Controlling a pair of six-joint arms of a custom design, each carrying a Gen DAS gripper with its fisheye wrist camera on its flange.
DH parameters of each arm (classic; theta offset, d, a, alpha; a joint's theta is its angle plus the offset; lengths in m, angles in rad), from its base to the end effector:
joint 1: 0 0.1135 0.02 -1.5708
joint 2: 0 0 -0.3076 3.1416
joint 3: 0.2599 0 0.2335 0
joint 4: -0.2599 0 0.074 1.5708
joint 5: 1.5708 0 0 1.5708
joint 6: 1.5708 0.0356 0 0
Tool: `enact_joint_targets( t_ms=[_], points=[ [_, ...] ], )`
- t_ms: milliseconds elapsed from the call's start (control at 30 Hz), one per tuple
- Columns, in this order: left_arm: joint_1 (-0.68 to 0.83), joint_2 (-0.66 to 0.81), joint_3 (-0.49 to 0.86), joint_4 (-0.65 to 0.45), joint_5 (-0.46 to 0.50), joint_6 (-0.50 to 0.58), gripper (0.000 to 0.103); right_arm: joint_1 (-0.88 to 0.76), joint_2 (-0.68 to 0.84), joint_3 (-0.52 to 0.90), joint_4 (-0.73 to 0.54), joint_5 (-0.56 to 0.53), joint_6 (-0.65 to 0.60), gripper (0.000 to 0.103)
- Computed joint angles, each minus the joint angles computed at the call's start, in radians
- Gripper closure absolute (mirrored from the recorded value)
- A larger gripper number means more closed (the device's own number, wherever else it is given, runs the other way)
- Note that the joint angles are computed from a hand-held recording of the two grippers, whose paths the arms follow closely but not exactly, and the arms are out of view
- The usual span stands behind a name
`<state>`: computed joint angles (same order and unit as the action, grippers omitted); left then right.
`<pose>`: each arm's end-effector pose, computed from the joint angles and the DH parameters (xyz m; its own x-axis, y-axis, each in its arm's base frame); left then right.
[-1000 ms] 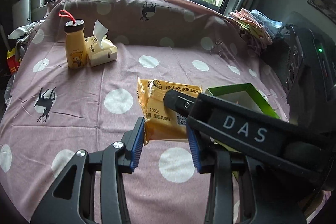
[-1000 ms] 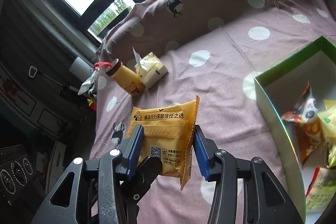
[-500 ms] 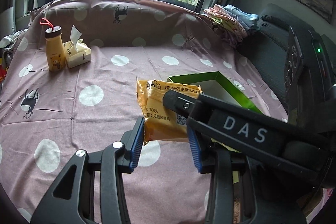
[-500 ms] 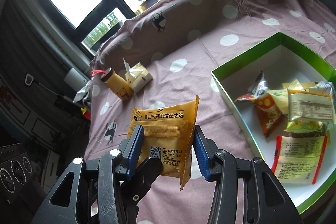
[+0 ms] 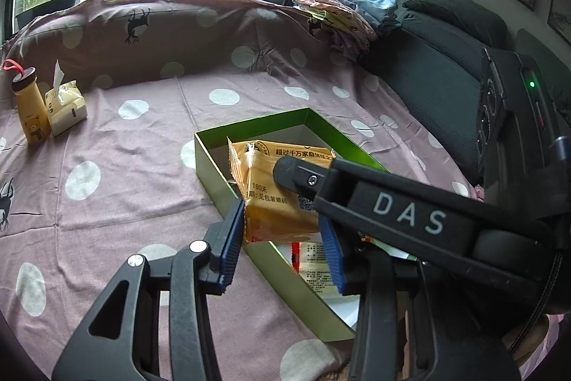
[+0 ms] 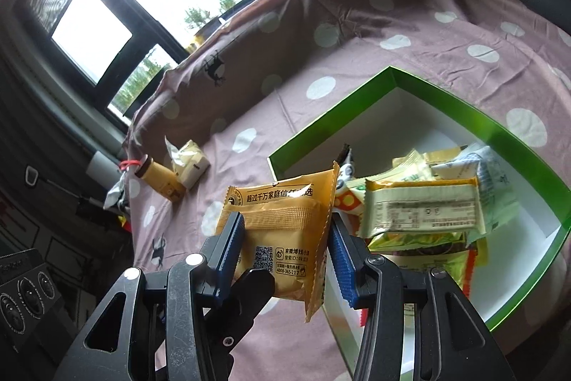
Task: Organize snacks
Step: 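Lift and carry the orange cake pack with the right tool over the box, then lower the orange cake pack into the box and open the right tool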
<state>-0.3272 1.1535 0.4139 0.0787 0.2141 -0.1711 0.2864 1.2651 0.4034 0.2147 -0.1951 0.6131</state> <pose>0.1759 -0.0677 0.2202 -0.6533 0.0460 -0.7557 0.3670 0.8923 -0.2629 0.1964 0.0650 0.2090 -0.7178 0.3771 -0.5853 -0.0153 0.8319 0.5547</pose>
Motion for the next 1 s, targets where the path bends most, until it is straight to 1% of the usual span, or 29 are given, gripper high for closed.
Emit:
enact_joint_targets(
  t_ms=[300,600,667,900,1000],
  points=[
    [-0.079,0.139,0.035,0.072,0.011,-0.011,0.063,-0.163,0.013,-0.019,-0.02,-0.071,-0.031,0.053],
    [-0.075,0.293,0.078,0.132,0.105,0.005,0.061,-0.213,0.072,-0.008,-0.029,-0.033,-0.028,0.053],
    [-0.075,0.313,0.08,0.149,0.124,0.005,0.061,-0.214,0.069,-0.006,-0.038,-0.011,-0.027,0.053],
    [-0.058,0.365,0.106,0.13,0.186,-0.009,0.06,-0.21,0.076,0.004,-0.061,0.031,-0.026,0.053],
    [-0.063,0.376,0.106,0.137,0.195,-0.02,0.059,-0.208,0.071,0.006,-0.072,0.046,-0.028,0.053]
  ],
)
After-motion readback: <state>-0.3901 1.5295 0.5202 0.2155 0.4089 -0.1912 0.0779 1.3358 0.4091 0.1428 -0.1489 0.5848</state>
